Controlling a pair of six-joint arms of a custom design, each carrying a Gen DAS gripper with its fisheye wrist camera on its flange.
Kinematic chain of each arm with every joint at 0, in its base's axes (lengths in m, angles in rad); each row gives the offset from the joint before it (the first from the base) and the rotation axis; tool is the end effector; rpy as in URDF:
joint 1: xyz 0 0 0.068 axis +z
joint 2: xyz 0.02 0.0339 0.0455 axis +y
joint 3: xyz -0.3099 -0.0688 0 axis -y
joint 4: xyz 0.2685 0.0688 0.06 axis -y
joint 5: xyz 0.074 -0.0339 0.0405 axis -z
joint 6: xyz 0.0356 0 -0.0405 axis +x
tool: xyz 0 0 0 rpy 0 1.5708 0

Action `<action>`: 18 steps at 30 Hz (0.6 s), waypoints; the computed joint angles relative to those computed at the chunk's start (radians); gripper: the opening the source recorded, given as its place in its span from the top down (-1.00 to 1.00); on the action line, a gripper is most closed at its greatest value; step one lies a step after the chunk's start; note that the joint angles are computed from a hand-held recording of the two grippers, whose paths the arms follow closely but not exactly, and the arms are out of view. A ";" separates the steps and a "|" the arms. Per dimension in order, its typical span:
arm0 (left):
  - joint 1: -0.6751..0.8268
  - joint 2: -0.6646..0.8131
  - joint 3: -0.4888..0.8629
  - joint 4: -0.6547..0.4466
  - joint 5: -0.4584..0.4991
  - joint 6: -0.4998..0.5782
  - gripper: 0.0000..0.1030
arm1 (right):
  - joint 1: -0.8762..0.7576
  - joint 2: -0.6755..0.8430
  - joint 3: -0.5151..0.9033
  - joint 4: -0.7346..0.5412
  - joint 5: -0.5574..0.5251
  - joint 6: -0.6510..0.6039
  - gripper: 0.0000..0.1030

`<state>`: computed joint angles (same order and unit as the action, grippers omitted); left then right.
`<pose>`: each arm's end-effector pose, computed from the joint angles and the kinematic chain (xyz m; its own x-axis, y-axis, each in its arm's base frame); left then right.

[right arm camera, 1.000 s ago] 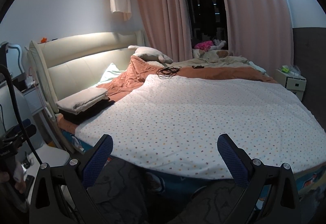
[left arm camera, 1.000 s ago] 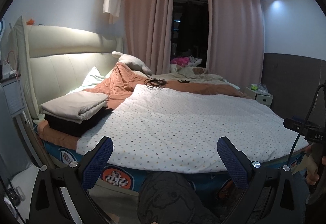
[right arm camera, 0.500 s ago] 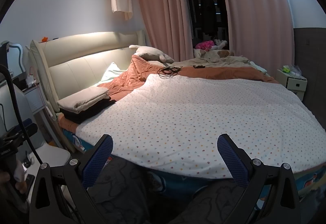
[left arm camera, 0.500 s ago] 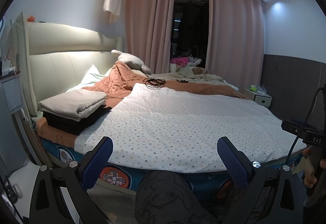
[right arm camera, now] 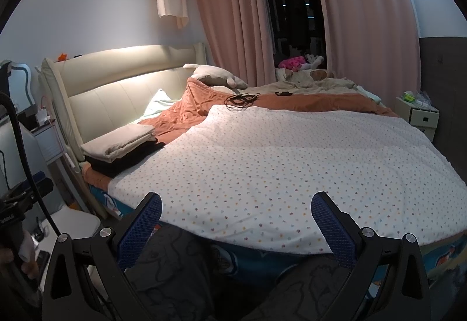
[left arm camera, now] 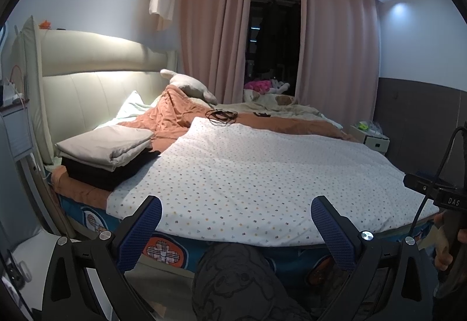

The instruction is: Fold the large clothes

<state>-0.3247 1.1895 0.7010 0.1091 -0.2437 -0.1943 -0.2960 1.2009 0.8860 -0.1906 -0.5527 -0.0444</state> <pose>0.2594 -0.0782 0.2879 -0.3632 -0.0755 -0.9287 0.0276 0.9954 -0.0917 0.2667 -0.0618 0.3258 -0.4543 0.0990 -0.8854 -0.2115 0.9534 0.2151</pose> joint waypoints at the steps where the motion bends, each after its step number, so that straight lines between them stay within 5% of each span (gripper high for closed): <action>1: 0.000 0.000 0.000 0.001 -0.001 0.001 -0.99 | -0.001 -0.001 -0.001 0.000 -0.001 0.000 -0.99; 18: 0.006 -0.008 -0.005 0.002 0.001 -0.005 -0.99 | -0.010 0.004 -0.003 0.001 -0.009 -0.004 -0.99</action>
<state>-0.3186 1.1815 0.6957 0.1110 -0.2427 -0.1998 -0.3062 1.2048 0.8834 -0.1893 -0.5618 -0.0485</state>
